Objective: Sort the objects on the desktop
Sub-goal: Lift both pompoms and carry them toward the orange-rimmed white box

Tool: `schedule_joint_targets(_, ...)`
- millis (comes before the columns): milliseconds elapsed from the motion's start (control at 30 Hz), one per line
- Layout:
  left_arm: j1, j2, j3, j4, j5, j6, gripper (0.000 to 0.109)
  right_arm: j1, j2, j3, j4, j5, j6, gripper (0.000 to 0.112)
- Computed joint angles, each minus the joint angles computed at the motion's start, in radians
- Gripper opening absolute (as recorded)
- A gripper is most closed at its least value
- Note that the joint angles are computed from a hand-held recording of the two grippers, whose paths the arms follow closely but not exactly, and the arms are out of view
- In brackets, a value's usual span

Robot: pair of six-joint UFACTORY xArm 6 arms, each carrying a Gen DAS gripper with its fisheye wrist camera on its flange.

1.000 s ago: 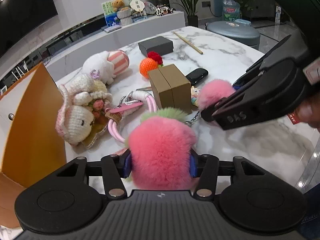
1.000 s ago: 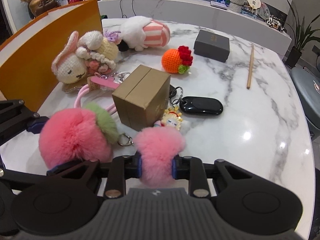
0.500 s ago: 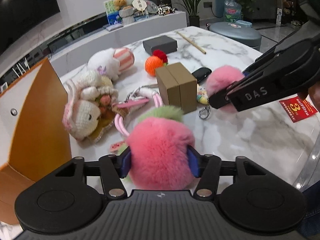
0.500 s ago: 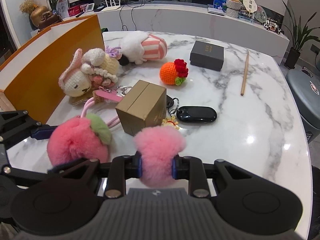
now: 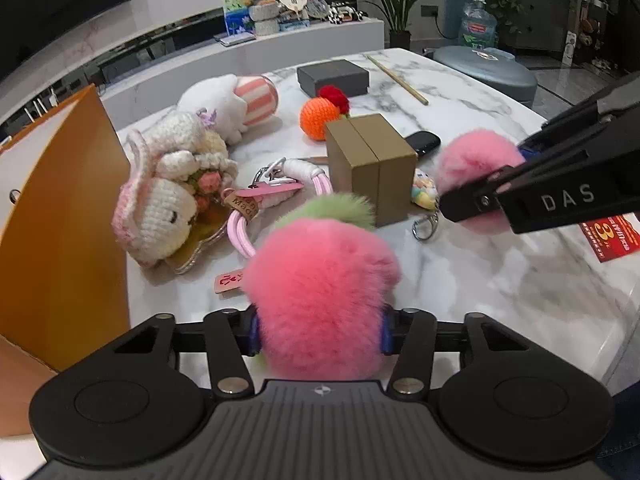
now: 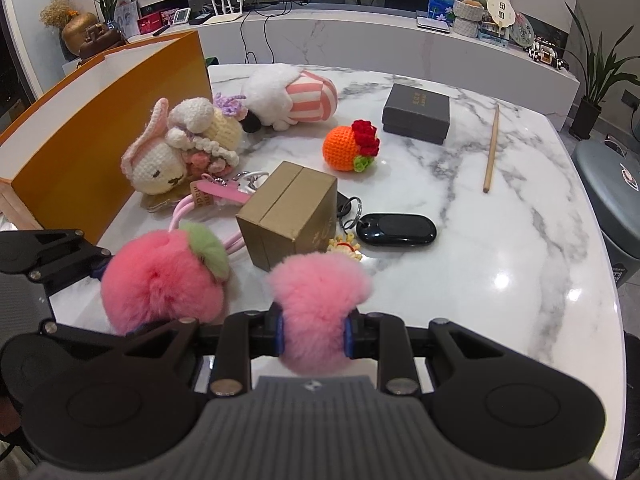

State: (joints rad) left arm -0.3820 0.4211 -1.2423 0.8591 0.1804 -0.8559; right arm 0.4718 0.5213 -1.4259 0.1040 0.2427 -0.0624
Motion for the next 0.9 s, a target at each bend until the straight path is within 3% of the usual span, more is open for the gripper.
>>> schedule_joint_targets(167,0.008,-0.012,0.006,0.050,-0.005,-0.051,0.055,0.001,-0.005,0.006,0.005,-0.003,-0.005,0.028)
schedule_joint_targets(500,0.015,-0.053,0.000,0.336,-0.001,-0.299,0.054,0.003,-0.033,0.033,0.058,-0.024,-0.049,0.027)
schedule_joint_targets(667,0.017,-0.063,-0.001,0.418,0.000,-0.376,0.054,0.009,-0.045,0.046,0.082,-0.032,-0.071,0.027)
schedule_joint_targets(900,0.007,-0.091,-0.014,0.742,0.041,-0.681,0.054,0.015,-0.061,0.061,0.104,-0.048,-0.085,0.027)
